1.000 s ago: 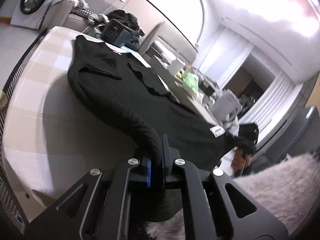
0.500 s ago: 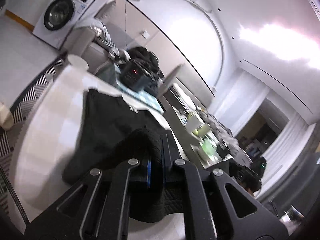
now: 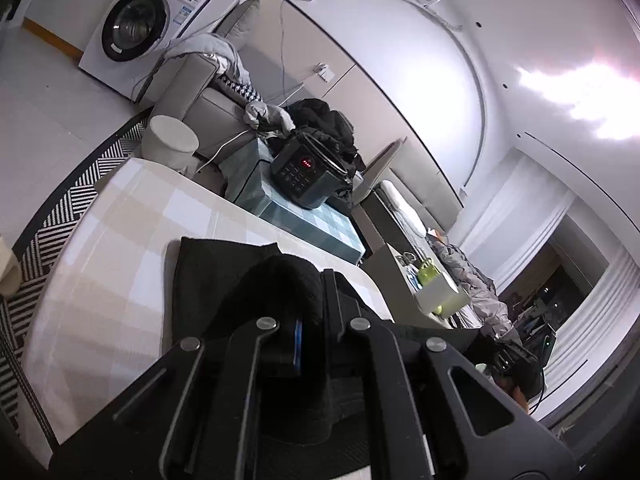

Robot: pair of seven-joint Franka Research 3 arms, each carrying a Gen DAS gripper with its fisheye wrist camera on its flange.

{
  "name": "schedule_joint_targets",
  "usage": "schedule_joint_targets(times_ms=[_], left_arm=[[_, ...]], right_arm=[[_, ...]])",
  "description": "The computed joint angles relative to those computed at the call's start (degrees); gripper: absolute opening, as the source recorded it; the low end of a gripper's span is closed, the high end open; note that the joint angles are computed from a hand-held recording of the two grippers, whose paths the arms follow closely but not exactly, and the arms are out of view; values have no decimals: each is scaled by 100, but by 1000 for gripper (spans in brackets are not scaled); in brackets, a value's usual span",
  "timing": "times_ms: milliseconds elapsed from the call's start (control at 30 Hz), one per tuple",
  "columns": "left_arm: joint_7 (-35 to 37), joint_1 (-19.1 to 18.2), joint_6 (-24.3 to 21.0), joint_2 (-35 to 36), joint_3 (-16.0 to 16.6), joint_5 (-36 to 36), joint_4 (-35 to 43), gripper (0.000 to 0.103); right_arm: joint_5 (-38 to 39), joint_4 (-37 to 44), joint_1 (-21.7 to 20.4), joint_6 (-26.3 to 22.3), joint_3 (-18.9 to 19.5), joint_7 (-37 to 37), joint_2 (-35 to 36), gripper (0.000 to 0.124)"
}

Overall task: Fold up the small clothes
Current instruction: 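Grasp the hem with both grippers and fold it up toward the collar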

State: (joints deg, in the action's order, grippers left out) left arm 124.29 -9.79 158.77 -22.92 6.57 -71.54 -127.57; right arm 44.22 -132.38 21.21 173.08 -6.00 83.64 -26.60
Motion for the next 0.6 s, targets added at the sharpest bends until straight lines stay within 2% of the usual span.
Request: schedule_joint_targets(times_ms=[67, 167, 300, 367, 433, 500, 567, 600], left_arm=[[-43, 22, -71, 492, 54, -66, 404, 4], [-71, 253, -223, 1138, -49, 0, 929, 4], [-891, 670, -602, 2045, -249, 707, 1584, 4], [-1338, 850, -881, 2466, -359, 1242, 1903, 6], [-1806, 998, -1244, 2726, -452, 1793, 2083, 13], [-1866, 1144, -1330, 2806, -581, 1797, 2058, 20], [-1768, 1298, -1399, 2784, -717, 1718, 1982, 21], [-1728, 1372, -1441, 2754, -781, 1745, 1941, 23]], right_arm=[[93, 250, 64, -2, -119, -14, 325, 5], [276, 626, -5, -108, -170, 11, 860, 5], [-58, 1324, -563, -608, 112, 561, 1742, 6], [-404, 1672, -844, -1187, 228, 923, 2127, 13], [-496, 2008, -1055, -1917, 284, 1126, 2470, 21], [-470, 1979, -1176, -2095, 379, 1102, 2523, 29], [-349, 1826, -1238, -2133, 444, 856, 2426, 31], [-327, 1704, -1251, -2122, 470, 787, 2343, 37]])
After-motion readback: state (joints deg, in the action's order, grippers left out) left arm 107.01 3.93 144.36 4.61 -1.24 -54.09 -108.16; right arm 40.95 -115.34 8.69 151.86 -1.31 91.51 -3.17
